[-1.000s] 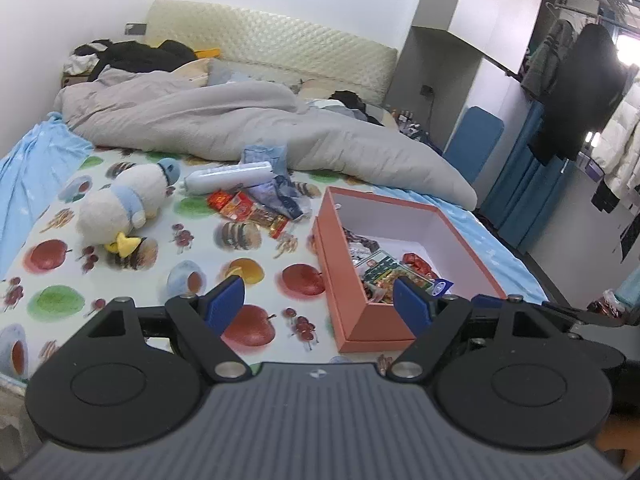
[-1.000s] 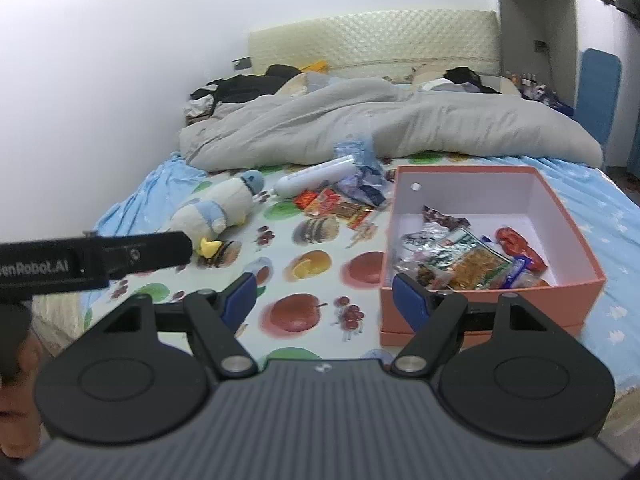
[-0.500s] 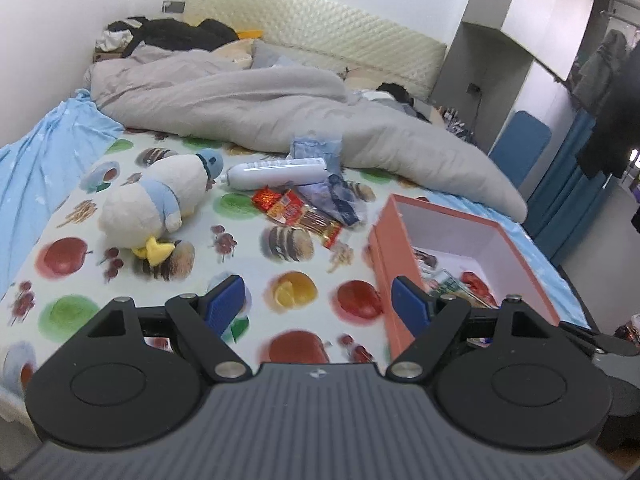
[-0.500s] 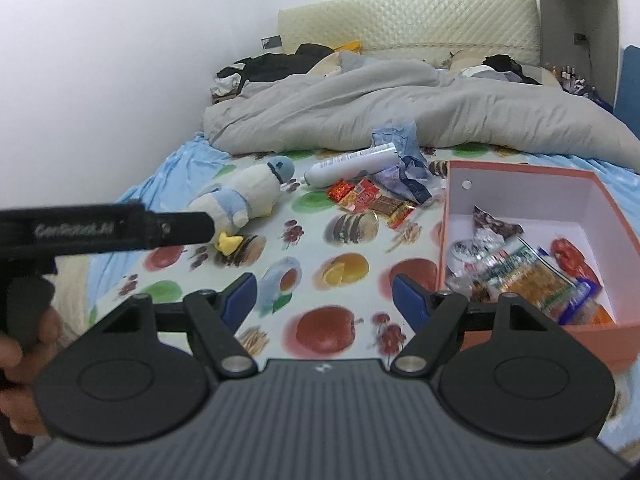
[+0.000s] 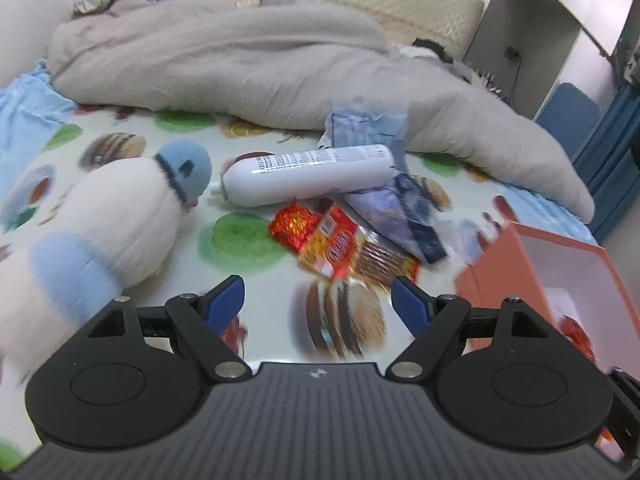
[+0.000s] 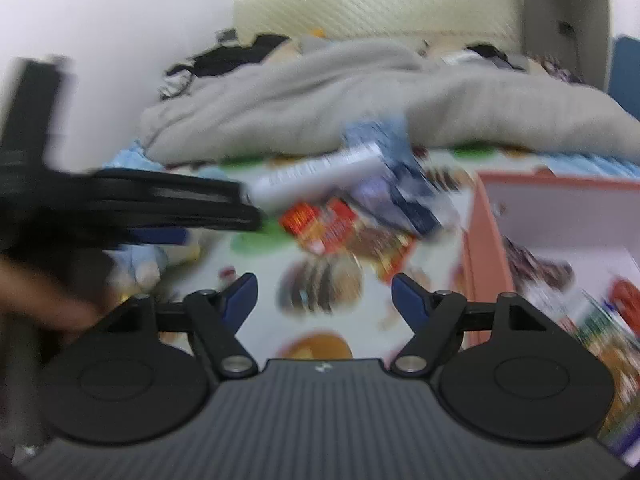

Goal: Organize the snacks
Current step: 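Withdraw both open tools from the box toward the remaining snacks, then grasp the red foil candy with the left tool while the right tool grasps the meat strip packet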

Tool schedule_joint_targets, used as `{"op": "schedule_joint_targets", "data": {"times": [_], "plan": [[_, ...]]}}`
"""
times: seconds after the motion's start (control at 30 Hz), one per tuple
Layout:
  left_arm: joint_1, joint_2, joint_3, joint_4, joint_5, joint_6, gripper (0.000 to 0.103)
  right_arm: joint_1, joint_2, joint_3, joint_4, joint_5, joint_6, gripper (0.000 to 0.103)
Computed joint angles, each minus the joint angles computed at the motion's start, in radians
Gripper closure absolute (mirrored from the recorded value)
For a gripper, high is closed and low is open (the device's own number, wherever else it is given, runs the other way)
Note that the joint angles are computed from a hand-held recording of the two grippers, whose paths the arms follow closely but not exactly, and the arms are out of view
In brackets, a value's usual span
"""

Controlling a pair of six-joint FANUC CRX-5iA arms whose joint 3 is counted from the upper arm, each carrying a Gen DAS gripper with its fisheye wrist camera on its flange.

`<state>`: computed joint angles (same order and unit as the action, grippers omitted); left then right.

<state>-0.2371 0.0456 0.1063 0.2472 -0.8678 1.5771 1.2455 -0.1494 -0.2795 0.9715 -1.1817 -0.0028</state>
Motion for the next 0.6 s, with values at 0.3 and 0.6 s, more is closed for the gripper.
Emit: {"op": "schedule_joint_targets", "data": {"times": [0.3, 0.6], "plan": [[0.025, 0.266, 0.209, 0.045, -0.045, -0.042, 0.020, -0.177, 0.149, 0.102, -0.119, 0.044, 0.059, 0.027], [0.025, 0.391, 0.321, 0.075, -0.039, -0.130, 0.028, -0.298, 0.283, 0.167, -0.137, 0.078, -0.012, 0.025]]}}
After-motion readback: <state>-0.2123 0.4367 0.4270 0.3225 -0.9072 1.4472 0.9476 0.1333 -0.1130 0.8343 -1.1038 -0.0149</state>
